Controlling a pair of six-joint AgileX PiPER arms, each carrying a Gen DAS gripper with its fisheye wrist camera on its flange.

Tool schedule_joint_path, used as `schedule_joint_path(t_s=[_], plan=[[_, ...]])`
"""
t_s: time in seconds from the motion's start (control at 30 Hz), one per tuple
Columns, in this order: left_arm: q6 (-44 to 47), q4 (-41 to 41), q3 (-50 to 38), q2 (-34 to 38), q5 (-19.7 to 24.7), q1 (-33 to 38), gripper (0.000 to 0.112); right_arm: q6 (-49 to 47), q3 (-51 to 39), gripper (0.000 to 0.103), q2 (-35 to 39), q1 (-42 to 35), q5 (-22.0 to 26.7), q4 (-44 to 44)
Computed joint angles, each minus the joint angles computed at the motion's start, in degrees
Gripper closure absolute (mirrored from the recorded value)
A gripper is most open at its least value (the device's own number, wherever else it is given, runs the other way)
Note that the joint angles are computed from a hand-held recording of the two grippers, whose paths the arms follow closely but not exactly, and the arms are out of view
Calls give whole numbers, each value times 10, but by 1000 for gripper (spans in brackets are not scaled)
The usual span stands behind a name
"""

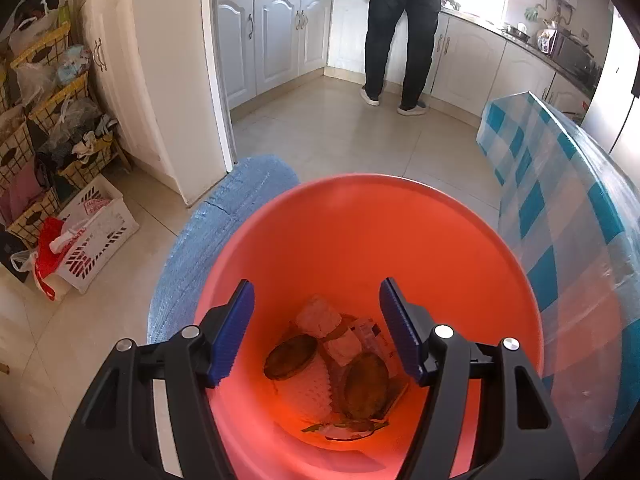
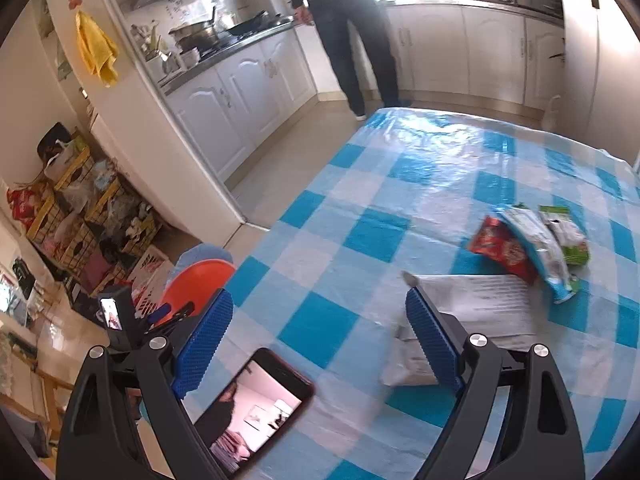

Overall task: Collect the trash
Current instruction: 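Move both open grippers back to the table items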

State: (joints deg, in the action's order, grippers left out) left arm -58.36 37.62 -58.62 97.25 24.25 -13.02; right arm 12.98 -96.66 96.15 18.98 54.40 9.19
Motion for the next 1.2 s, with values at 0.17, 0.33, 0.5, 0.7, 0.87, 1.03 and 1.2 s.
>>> schedule_joint_path(t_s=[0.17, 0.33, 0.5, 0.7, 0.87, 1.03, 1.2], plan=[[57, -63, 0, -3, -3, 9, 45, -3, 52, 15, -42, -29, -20, 0], [53, -51, 4, -36, 10, 15, 45, -15, 116, 15, -85, -64, -40, 2], [56, -22, -19, -73, 61, 11, 45, -37, 185, 15, -125, -112, -66, 40], [73, -8, -65, -112, 142, -17, 36, -31, 241, 11, -169, -143, -76, 47], [100, -20, -108, -146, 195, -70, 31, 2, 276, 11, -213, -151, -74, 16], [139, -59, -147, -170, 205, -139, 27, 40, 300, 11, -260, -161, -63, -17], [170, -89, -208, -147, 208, -222, 24, 49, 308, 11, -296, -184, -46, -36]])
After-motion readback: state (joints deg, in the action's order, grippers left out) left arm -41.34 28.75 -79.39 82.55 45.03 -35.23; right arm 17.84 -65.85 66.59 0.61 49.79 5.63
